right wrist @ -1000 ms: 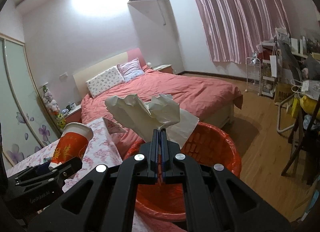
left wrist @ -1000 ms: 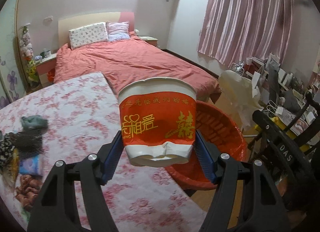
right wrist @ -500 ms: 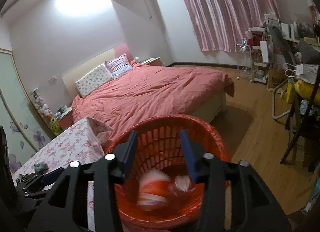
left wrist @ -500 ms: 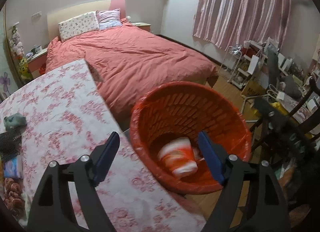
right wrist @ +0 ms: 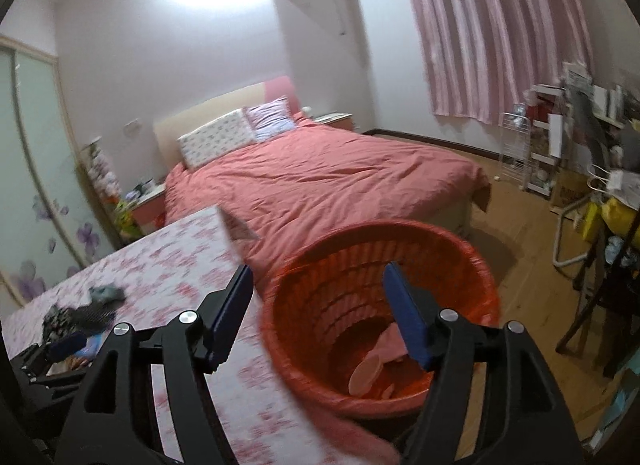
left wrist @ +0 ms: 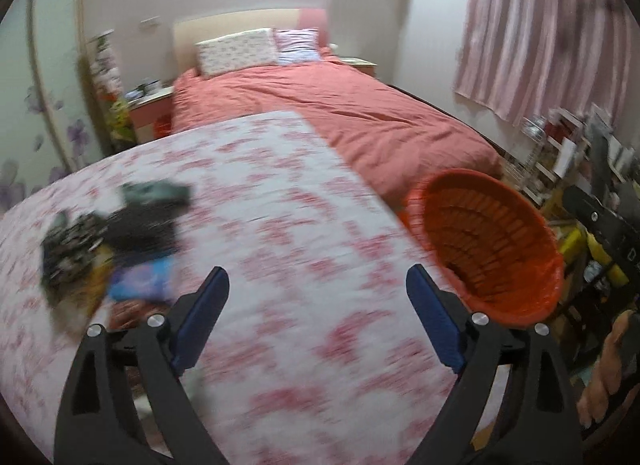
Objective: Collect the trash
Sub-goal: 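Return both tools to the pile on the table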
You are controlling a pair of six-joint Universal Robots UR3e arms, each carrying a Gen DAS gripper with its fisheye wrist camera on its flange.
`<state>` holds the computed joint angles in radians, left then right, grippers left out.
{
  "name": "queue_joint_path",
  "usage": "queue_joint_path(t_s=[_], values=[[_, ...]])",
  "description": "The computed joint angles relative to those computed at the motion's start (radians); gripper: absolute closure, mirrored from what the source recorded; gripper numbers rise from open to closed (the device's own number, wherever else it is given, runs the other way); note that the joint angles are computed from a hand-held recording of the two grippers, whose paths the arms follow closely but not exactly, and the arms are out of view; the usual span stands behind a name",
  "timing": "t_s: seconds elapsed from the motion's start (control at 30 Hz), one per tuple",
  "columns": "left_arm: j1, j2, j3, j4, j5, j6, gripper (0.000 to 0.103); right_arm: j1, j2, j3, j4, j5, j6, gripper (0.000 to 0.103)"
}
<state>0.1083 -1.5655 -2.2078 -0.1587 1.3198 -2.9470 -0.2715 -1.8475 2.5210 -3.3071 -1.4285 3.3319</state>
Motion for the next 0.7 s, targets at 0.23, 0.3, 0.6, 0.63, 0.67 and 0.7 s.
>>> queue_joint_path(t_s=[0.23, 0.3, 0.6, 0.63, 0.67, 0.7], values=[[0.404, 0.251, -0.203, -0.098, -0.154, 0.155, 0.014, 0.26, 0.12, -0.109, 0.018, -0.093, 0.027, 0.036], [0.516, 0.308, -0.241, -0.135, -0.199, 0.204, 0.014, 0.351, 0.177, -0.168, 0.032, -0.122, 0.036, 0.036], [0.942, 0.42, -0.269, -0.342, -0.36, 0.404, 0.014, 0.644, 0.451, -0.453, 0.113, -0.142, 0.044, 0.036], [0.975, 0.429, -0.268, -0.363, -0.373, 0.426, 0.014, 0.667, 0.482, -0.488, 0.125, -0.142, 0.042, 0.036], [1.004, 0.439, -0.269, -0.383, -0.385, 0.447, 0.014, 0.692, 0.51, -0.521, 0.137, -0.152, 0.045, 0.036], [1.027, 0.45, -0.273, -0.401, -0.395, 0.465, 0.014, 0.709, 0.533, -0.551, 0.151, -0.157, 0.045, 0.036]])
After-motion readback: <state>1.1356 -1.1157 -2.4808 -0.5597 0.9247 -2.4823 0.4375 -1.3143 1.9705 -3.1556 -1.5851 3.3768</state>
